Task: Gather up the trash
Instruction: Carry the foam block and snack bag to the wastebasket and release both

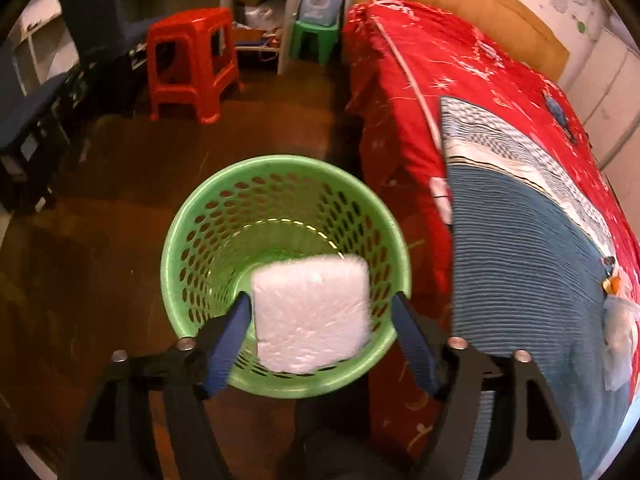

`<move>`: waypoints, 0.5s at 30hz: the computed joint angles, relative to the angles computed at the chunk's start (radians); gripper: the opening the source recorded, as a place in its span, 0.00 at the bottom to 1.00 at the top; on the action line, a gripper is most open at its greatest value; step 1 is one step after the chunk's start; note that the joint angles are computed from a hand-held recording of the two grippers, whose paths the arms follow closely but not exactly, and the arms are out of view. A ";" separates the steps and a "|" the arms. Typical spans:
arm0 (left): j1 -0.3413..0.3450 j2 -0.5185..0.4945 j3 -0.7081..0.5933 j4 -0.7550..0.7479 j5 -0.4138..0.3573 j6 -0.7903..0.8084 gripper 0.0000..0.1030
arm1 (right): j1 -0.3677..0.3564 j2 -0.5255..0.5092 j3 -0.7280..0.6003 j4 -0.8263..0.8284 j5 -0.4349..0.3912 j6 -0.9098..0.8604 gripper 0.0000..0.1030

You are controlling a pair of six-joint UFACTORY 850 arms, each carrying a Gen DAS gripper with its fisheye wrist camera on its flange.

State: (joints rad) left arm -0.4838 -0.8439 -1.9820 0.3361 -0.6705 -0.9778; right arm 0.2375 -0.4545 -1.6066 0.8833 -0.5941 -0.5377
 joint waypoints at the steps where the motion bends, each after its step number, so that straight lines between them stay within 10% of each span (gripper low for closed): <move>1: 0.000 -0.001 0.001 -0.002 0.000 -0.003 0.69 | 0.008 -0.010 -0.013 -0.008 -0.006 0.008 0.54; 15: 0.024 0.186 0.296 0.095 0.136 -0.218 0.73 | 0.106 -0.180 -0.226 -0.112 -0.090 0.097 0.56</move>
